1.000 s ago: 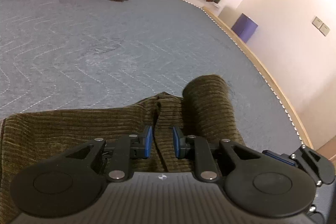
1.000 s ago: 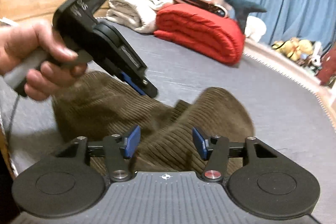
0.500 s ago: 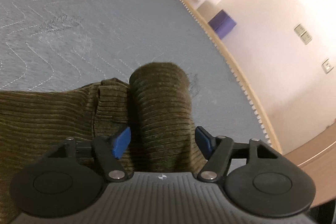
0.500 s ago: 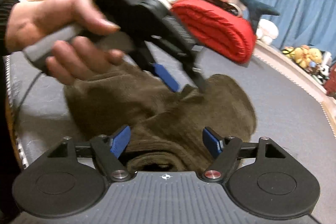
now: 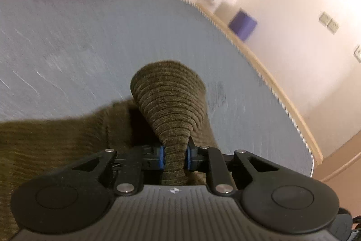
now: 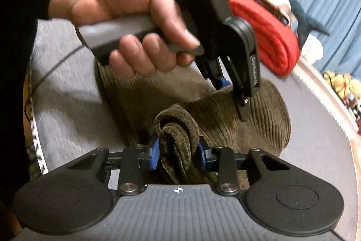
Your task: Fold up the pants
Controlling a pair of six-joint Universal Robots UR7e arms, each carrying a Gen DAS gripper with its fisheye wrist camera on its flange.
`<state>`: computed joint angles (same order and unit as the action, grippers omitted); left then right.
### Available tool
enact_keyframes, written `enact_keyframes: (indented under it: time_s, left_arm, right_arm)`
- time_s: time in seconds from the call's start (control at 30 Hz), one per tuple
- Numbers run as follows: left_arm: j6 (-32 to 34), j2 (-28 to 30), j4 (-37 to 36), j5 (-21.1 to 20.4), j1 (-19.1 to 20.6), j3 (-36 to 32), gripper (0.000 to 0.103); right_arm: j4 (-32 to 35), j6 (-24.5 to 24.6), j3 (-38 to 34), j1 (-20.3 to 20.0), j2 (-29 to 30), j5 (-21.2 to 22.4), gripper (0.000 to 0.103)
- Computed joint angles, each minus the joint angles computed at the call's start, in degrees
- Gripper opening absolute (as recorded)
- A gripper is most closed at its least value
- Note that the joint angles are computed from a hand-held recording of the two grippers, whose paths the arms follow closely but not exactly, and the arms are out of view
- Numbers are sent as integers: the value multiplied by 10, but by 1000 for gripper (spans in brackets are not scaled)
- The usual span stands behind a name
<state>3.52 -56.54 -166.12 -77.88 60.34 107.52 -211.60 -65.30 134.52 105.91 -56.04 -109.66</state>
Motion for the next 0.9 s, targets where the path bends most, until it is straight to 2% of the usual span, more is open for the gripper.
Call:
enact_keyframes:
  time_s: [0.07,0.17,0.2,0.23,0.3,0.4,0.43,0.5,0.53,0.6,0.67,0.7,0.77,0.83,0.9]
  left_arm:
    - [-2,-29,-20,-3,3,15,18]
    - [-16,-74,-48,11,15,37,17]
    - [-23,-88,-57,20,21,43,17]
    - [-30,-101,-63,29,27,48,17]
    - [-40,-128,-66,50,44,52,17]
    - [-58,-163,-50,89,65,55,18]
    - [-64,-171,-37,103,71,55,20]
    - [-77,-180,7,132,86,42,40]
    - [-81,-182,22,147,91,36,53]
    - [-73,-185,30,160,106,30,65]
    - [-70,-186,47,159,115,22,86]
    - [-69,-185,67,153,119,15,87]
    - [-61,-184,106,137,127,6,88]
    - [-59,-176,142,116,131,-5,88]
    - [-51,-167,166,102,137,-11,88]
  right_arm:
    - [-15,5,-1,0,2,38,38]
    - [-4,25,0,-4,-6,125,51]
    - [8,38,-1,-7,-11,155,60]
    - [20,56,-4,-9,-15,181,71]
    - [45,95,-12,-14,-23,227,81]
    - [51,175,-30,-27,-22,287,87]
    - [52,201,-41,-31,-19,291,88]
    - [39,258,-62,-29,-5,263,89]
    - [29,286,-74,-28,7,236,89]
    - [29,332,-97,-29,26,179,92]
    - [56,384,-123,-31,45,116,92]
    - [81,414,-135,-36,50,99,92]
    - [134,472,-152,-49,55,92,93]
    - [184,513,-166,-62,57,101,97]
    - [218,534,-180,-70,62,117,97]
